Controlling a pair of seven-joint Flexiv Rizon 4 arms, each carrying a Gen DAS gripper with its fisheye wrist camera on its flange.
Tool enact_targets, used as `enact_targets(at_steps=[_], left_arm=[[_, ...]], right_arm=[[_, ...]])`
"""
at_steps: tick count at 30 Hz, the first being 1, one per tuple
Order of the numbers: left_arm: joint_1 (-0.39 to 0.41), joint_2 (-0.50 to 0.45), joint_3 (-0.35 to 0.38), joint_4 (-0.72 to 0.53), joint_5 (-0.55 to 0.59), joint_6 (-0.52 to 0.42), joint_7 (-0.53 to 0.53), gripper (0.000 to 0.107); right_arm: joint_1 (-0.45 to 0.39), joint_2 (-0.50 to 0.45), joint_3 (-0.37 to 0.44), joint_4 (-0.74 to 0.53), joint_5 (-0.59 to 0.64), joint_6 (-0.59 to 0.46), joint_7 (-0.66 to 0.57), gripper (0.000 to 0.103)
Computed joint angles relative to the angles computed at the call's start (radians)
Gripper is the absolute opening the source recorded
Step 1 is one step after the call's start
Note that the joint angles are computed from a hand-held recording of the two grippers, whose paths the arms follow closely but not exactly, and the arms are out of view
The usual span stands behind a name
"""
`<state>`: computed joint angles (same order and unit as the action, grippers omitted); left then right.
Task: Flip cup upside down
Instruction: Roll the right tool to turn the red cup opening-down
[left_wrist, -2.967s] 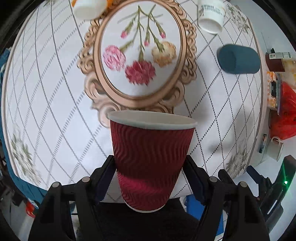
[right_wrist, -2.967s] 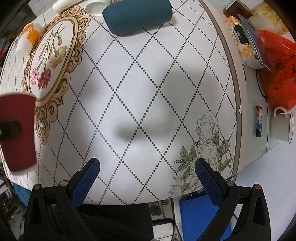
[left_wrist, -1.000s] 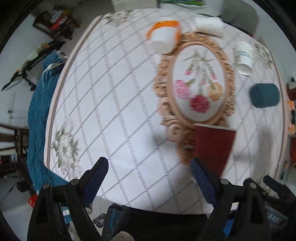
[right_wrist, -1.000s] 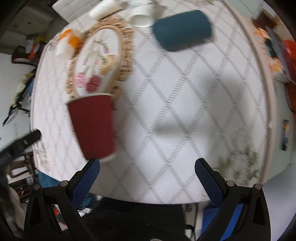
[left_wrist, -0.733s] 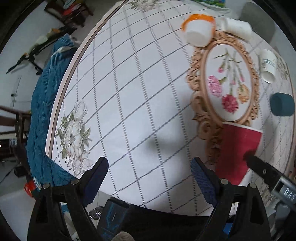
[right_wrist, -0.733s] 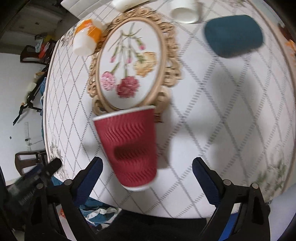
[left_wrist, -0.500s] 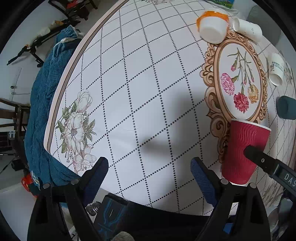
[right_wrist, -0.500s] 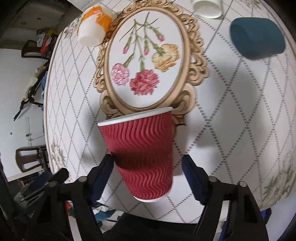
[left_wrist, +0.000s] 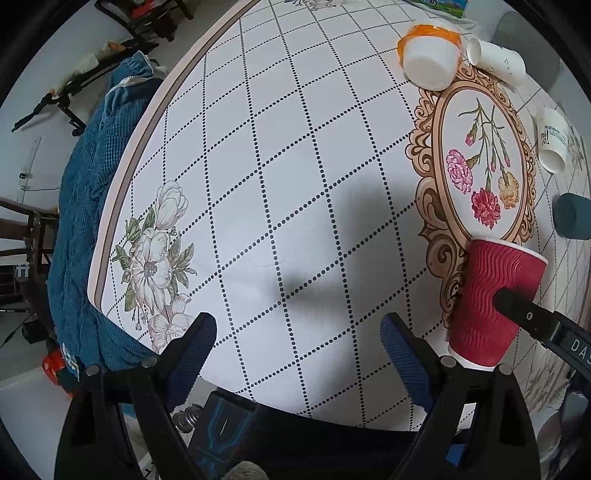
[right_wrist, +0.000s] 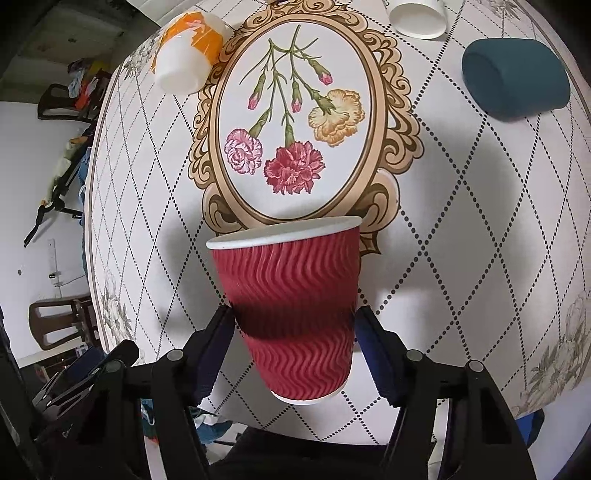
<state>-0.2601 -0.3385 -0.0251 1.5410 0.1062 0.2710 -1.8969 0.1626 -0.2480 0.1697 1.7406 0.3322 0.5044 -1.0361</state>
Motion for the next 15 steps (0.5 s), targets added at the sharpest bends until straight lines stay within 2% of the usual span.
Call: enact_targets(at_steps=[8,9,10,13,15], left_arm=[[-0.002,0.005,0.005,-0.004,0.022,0.008,-0.005,0.091],[-0.001,0.005,0.006,-0.005,0.026,0.009,-0.004,0.095],[0.0,0.003,0.006,-0.006,0.028,0.009,-0.001,0.102],[0.006,0.004,0.006,-0.001,0.021,0.019,0.008,0.102],[0.005,0.004,0.008,0.001,0.029,0.026,0.007,0.102]], right_arm=[[-0.002,0.007,-0.005,0.0,-0.002,-0.011,0.024,0.07],[-0.002,0.013,-0.006,0.005,-0.007,-0.009,0.028,0.07],[-0.003,0.019,-0.006,0.007,-0.006,-0.008,0.028,0.072],[-0.012,0.045,-0.009,0.011,-0.004,-0.023,0.018,0.085],[-0.009,0.064,-0.01,0.006,-0.039,-0.053,-0.021,0.087]])
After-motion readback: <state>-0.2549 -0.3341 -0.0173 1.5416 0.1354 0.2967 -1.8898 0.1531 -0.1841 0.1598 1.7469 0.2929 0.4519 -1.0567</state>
